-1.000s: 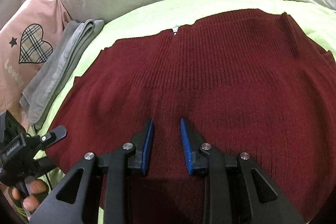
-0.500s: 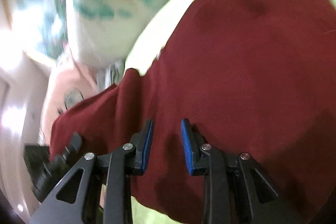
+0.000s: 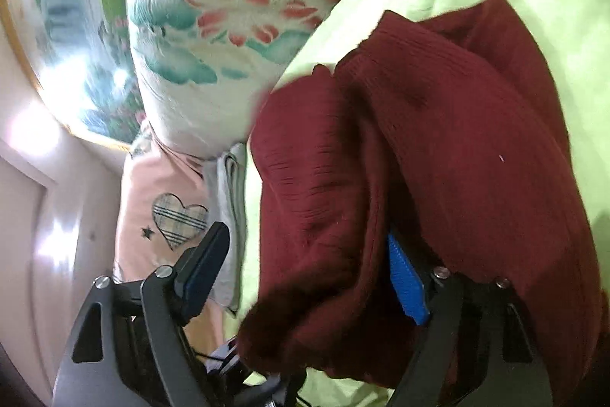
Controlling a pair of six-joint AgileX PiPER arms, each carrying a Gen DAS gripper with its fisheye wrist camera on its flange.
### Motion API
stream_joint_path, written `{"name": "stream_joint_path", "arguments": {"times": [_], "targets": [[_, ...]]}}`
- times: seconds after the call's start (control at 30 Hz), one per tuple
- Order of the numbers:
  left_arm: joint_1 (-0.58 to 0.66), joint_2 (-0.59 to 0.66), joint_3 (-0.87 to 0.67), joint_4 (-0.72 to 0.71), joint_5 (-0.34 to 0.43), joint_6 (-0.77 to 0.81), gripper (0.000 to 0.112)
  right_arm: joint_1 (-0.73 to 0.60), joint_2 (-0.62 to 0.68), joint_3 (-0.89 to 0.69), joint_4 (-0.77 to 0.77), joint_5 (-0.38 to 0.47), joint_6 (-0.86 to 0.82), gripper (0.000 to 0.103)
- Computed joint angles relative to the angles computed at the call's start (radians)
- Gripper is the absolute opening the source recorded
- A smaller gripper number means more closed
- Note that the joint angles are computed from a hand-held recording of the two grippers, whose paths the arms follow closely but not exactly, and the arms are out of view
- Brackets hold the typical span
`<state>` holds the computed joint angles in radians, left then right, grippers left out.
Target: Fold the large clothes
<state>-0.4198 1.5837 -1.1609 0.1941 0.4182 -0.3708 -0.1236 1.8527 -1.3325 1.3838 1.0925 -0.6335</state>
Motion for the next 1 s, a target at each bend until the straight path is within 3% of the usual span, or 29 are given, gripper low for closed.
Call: {"name": "stream_joint_path", "arguments": {"times": [0.17, 0.3, 0.33, 0.4, 0.43, 0.63, 0.73, 0.87, 1.0], "targets": [[0.009, -0.009, 0.027, -0.054, -0.03, 0.065, 0.016, 0.03, 0.1, -0.217, -0.163, 0.005, 0.124, 0.081], [0.012, -0.016, 0.042, -0.073, -0.045, 0.082, 0.016, 0.094, 0.231, -0.502, -0.322, 0.067, 0.251, 0.077], [0.012, 0.001, 0.022, -0.085, -0.04, 0.088, 0.016, 0.11, 0.262, -0.56, -0.362, 0.071, 0.292, 0.069], [0.021, -0.016, 0.04, -0.119, -0.044, 0.123, 0.016, 0.132, 0.32, -0.664, -0.44, 0.089, 0.382, 0.02], [0.028, -0.016, 0.035, -0.154, -0.038, 0.158, 0.016, 0.13, 0.329, -0.678, -0.439, 0.089, 0.391, 0.018], [0.012, -0.031, -0.029, -0.317, -0.019, 0.32, 0.016, 0.05, 0.124, -0.468, -0.299, 0.0, 0.143, 0.014], [-0.016, 0.018, -0.092, -0.373, 0.006, 0.364, 0.016, 0.014, 0.044, -0.398, -0.365, -0.064, 0.106, 0.014], [-0.006, 0.16, -0.185, -0.509, 0.055, 0.453, 0.015, -0.01, 0.067, -0.365, -0.505, -0.104, 0.165, 0.014], [-0.02, 0.191, -0.202, -0.455, 0.063, 0.427, 0.017, -0.008, 0.089, -0.323, -0.525, -0.153, 0.136, 0.014]]}}
